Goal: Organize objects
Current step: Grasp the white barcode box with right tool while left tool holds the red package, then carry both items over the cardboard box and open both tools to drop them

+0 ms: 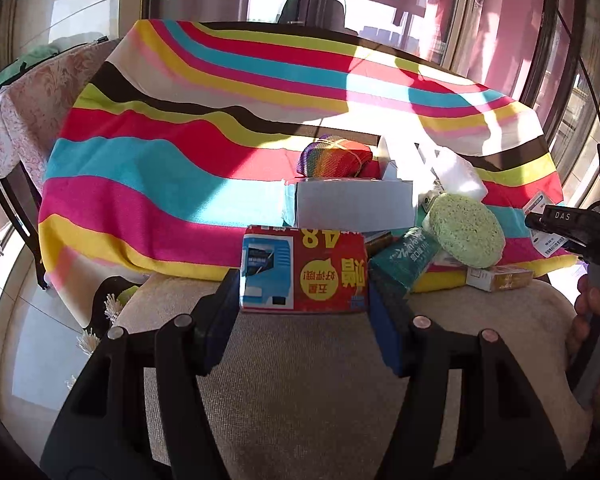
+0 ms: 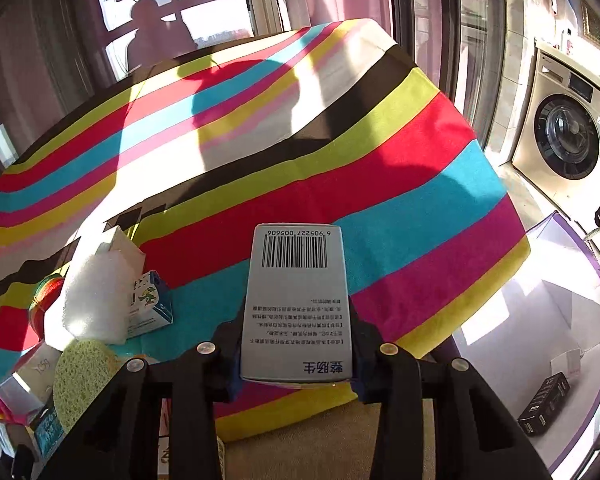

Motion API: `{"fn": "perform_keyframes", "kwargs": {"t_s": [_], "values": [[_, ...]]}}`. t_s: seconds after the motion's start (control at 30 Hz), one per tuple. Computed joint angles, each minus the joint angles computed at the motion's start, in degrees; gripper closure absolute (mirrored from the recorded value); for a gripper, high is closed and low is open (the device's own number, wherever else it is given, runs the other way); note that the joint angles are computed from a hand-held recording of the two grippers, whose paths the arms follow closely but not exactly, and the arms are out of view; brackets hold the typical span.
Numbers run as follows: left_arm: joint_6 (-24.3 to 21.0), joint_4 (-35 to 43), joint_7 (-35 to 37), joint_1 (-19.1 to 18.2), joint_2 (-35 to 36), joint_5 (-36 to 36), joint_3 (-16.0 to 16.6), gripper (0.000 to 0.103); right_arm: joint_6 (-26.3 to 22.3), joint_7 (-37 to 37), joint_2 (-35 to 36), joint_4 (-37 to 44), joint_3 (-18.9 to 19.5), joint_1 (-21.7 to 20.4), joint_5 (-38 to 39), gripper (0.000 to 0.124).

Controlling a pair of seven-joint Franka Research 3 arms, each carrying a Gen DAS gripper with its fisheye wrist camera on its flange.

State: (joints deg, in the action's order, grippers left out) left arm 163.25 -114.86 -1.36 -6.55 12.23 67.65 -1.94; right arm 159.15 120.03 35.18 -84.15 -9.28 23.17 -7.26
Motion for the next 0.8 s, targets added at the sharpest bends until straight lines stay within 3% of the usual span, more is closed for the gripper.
{"fn": "perform_keyframes", "kwargs": {"t_s": [0.3,0.67,0.8], "values": [[-2.7,0.9,2.1,-2.2,-0.1,0.2,-2.0,0.038,8.9,0.2,-10.8,-17.6,-2.0,1.3,-2.1,0.083],[-3.4,7.4,13.7,-6.7,4.7,-5.8,-3.4,0.038,11.7,7.2,-16.5,-26.4,-7.9,5.0,-11.4,0.083],[-2.7,10.6,19.3,-8.4,7.2,-9.5,-3.5,0.039,11.8,9.1,-17.8,-28.1,-7.6,3.8,-14.2,0.083]]}}
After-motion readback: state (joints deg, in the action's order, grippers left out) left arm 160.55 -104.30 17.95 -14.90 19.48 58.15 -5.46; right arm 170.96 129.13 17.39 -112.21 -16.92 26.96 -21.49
